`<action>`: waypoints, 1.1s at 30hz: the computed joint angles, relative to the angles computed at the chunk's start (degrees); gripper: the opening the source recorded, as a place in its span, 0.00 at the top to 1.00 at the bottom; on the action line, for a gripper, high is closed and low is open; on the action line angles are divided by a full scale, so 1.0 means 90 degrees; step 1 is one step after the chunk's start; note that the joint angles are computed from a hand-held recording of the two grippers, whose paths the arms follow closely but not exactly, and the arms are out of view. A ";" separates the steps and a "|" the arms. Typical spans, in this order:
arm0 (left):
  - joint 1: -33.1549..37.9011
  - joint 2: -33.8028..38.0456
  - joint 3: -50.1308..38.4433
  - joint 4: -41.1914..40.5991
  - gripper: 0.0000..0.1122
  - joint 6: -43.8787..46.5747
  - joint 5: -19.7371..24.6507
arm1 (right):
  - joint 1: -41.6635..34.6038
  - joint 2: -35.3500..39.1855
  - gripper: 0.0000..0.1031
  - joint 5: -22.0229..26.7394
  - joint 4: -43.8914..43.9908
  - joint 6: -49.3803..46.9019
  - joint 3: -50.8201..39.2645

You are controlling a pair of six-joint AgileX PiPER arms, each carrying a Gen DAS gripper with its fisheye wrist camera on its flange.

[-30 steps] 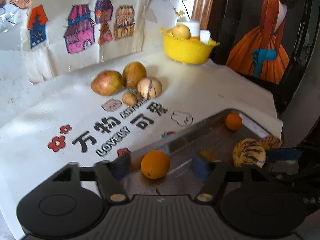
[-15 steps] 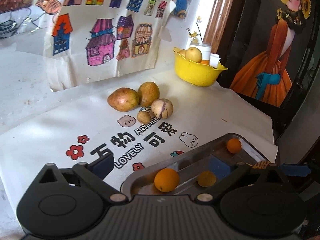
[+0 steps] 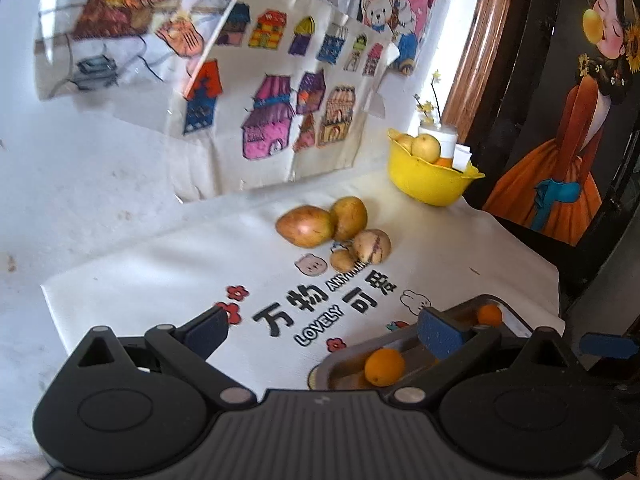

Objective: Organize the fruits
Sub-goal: 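Lift both open tools away from the tray toward the fruit cluster, then lower the left tool onto the large brown oval fruit and close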

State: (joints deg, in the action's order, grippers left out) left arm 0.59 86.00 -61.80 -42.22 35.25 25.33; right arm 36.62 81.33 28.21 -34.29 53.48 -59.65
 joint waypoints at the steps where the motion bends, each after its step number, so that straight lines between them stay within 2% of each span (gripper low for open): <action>1: 0.0038 -0.0056 0.0012 0.0017 0.09 -0.0003 0.0023 | 0.0097 -0.0008 0.01 0.0090 -0.0093 0.0032 -0.0063; 10: 0.0288 -0.0692 0.0220 0.0140 0.09 0.0009 0.0246 | 0.0748 -0.0213 0.01 0.0711 -0.0681 0.0432 -0.0343; 15: 0.0369 -0.1129 0.0406 0.0365 0.09 -0.0086 0.0180 | 0.1145 -0.0382 0.01 0.1019 -0.1054 0.0714 -0.0416; 19: 0.0516 -0.1254 0.0454 0.0354 0.09 0.0009 0.0215 | 0.1254 -0.0275 0.01 0.1084 -0.1072 0.0630 -0.0604; 27: 0.0719 -0.0540 0.0137 0.0037 0.09 0.0337 0.0219 | 0.0829 0.0494 0.01 0.0794 -0.0416 -0.0239 -0.1295; 33: 0.0454 0.0193 -0.0208 0.0179 0.09 0.0239 -0.0137 | 0.0358 0.0918 0.01 0.0637 0.0165 -0.0874 -0.1612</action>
